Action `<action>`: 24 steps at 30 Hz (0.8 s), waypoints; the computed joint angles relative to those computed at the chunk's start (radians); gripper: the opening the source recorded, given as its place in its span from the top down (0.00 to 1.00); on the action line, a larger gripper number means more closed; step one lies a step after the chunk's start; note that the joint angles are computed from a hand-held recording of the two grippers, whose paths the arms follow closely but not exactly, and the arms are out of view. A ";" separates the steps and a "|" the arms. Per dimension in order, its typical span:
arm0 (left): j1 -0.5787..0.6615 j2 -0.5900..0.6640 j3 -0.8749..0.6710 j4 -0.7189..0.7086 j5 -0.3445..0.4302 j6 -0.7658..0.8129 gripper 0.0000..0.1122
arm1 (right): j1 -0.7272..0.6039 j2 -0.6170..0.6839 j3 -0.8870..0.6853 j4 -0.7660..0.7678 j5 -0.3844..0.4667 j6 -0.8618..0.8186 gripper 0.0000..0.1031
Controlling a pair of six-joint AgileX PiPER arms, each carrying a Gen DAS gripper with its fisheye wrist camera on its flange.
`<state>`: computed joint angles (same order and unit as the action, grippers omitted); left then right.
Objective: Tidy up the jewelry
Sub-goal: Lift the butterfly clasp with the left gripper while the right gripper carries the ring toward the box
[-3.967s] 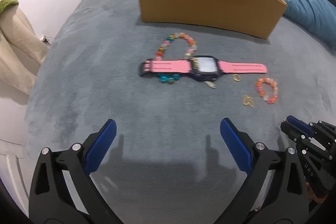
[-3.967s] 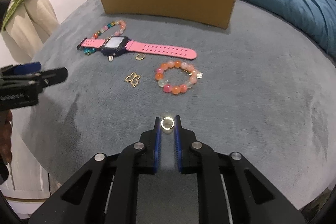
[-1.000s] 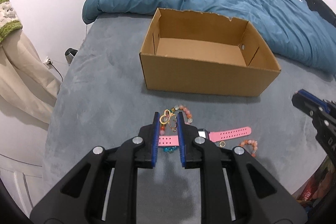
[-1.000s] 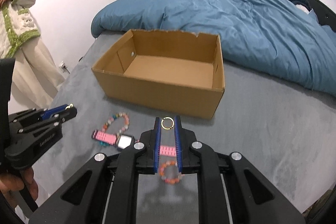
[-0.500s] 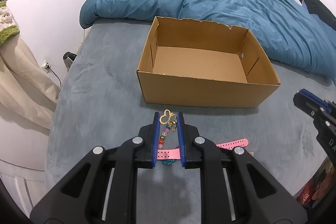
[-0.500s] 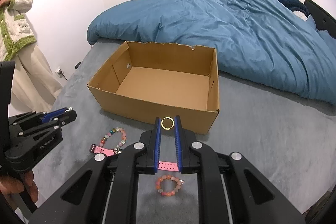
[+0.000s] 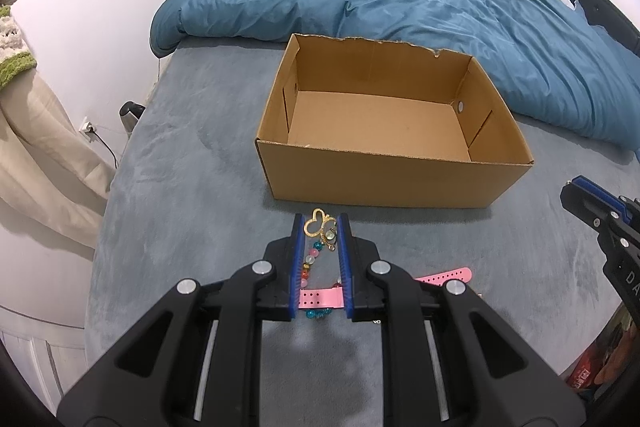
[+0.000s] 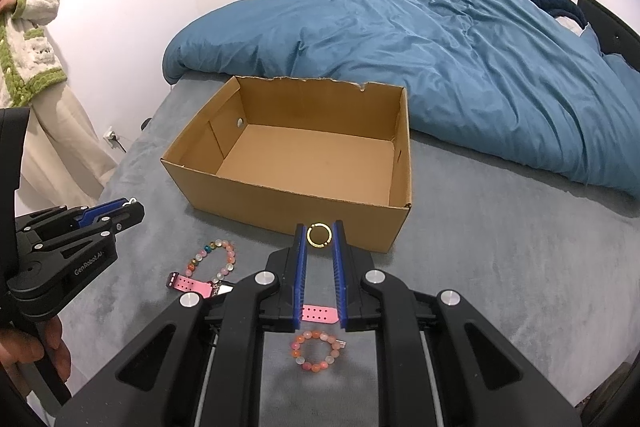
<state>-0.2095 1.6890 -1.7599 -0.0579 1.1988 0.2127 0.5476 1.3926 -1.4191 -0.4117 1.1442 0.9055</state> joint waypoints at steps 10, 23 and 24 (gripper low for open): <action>-0.022 0.019 -0.029 0.017 -0.005 -0.023 0.87 | -0.003 0.003 0.003 0.001 -0.005 0.003 0.88; -0.027 0.018 -0.029 0.020 -0.005 -0.028 0.87 | -0.015 0.004 0.000 0.004 -0.008 -0.011 0.88; -0.028 0.016 -0.027 0.022 -0.007 -0.027 0.87 | -0.016 0.004 0.000 0.004 -0.009 -0.012 0.88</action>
<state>-0.2373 1.7053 -1.7866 -0.0356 1.1915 0.1853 0.5321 1.3966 -1.4191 -0.4072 1.1355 0.8935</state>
